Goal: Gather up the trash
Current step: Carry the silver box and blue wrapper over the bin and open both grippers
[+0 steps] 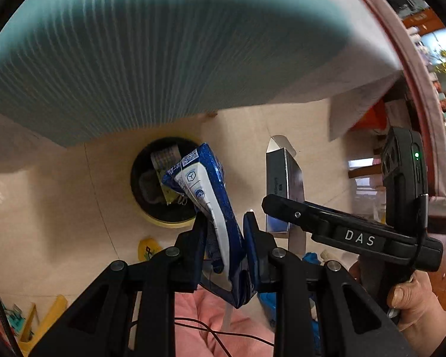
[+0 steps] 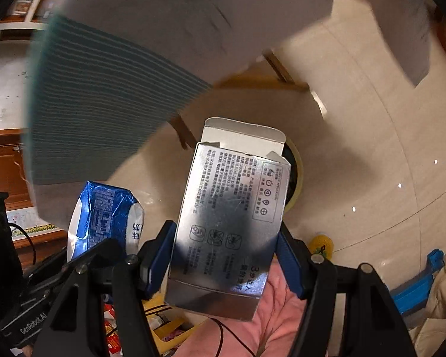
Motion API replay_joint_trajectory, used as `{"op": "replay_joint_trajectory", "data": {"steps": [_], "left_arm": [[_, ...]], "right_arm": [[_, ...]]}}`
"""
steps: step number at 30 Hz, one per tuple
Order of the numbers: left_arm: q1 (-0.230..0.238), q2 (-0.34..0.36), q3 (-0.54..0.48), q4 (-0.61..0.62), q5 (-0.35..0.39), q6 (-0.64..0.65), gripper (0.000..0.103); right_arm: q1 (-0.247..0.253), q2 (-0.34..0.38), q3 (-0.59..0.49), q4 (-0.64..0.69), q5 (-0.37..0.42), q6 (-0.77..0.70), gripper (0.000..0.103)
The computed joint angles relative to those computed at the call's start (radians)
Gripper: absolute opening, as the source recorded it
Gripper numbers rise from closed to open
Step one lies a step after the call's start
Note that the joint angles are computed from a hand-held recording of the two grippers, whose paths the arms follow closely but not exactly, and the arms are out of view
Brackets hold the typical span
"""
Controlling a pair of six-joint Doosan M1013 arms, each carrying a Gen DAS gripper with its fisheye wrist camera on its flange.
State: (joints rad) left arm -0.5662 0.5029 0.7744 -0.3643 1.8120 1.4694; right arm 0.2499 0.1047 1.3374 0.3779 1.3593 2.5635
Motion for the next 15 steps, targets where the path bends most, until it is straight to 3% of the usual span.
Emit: {"op": "replay_joint_trajectory", "data": {"steps": [7,15], "left_arm": [[0.012,-0.026,0.199,0.018,-0.165,-0.029,0.023],[0.015,-0.030,0.320,0.062,-0.283,-0.016,0.025]], "right_arm": [[-0.015,0.015,0.138,0.089,-0.113,-0.054,0.066],[-0.017,0.067,0.211,0.149,-0.182,-0.136,0.068]]}}
